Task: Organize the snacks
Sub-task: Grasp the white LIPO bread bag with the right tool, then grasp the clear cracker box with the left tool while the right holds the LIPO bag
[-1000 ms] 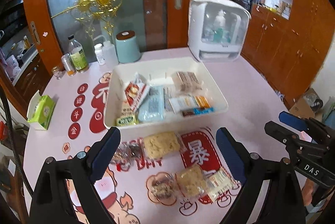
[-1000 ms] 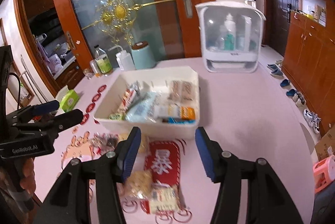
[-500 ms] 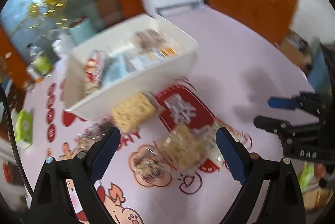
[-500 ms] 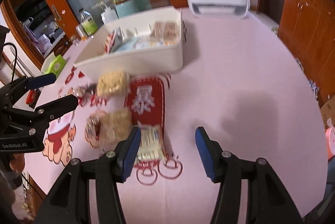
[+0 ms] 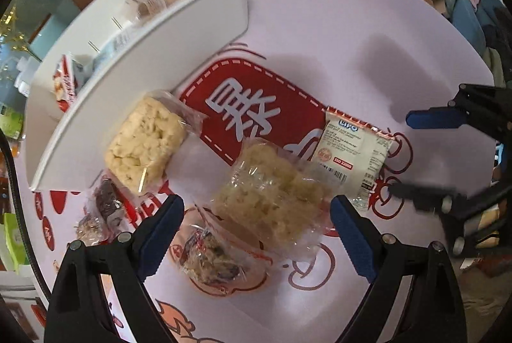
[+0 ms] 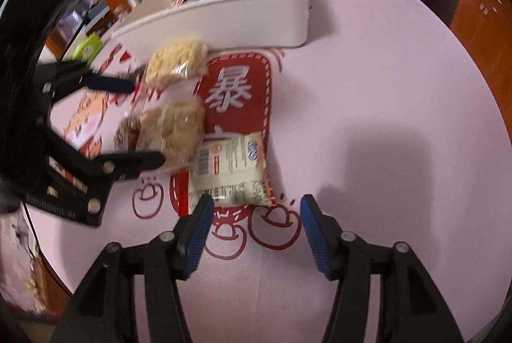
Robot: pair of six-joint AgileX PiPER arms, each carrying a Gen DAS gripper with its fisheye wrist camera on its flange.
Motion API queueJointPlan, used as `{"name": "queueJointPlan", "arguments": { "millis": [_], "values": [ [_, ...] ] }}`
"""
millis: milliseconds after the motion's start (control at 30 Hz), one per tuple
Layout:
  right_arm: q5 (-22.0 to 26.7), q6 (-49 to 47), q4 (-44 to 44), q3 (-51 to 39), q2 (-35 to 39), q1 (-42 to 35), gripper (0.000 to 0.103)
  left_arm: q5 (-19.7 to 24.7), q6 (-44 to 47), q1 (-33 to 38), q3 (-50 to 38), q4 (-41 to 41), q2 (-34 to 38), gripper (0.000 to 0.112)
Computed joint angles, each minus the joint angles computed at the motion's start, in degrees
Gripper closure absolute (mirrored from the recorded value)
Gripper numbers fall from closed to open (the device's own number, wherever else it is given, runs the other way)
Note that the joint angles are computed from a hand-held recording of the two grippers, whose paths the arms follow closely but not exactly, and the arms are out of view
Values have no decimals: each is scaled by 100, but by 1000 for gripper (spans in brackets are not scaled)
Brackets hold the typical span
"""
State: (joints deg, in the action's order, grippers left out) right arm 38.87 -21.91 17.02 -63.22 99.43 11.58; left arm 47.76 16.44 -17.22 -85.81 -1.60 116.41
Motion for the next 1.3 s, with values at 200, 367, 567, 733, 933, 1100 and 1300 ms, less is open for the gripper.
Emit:
{"name": "queueJointPlan", "arguments": {
  "millis": [200,367,567,733,933,1100,1300],
  "values": [
    [-312,289,-276,82,242,376,31,391,464,151,-458,-351,365,20],
    [-662,705,-627,19,413,658,22,769,826,300,-849,-531,591,20],
    [-923,1293,-1331,-196,631,832,27,914,1083,413,-1095,-661,763,20],
    [-723,1270,-1264,-488,735,559,59,1034,1285,507,-1221,-831,854,20],
    [-546,1434,-1308,-713,843,301,61,1114,1471,544,-1315,-928,972,20],
    [-516,1563,-1412,-748,865,324,61,1200,1581,459,-1424,-872,1099,20],
    [-505,1576,-1415,-750,867,330,61,1177,1511,259,-1541,-611,1220,20]
  ]
}}
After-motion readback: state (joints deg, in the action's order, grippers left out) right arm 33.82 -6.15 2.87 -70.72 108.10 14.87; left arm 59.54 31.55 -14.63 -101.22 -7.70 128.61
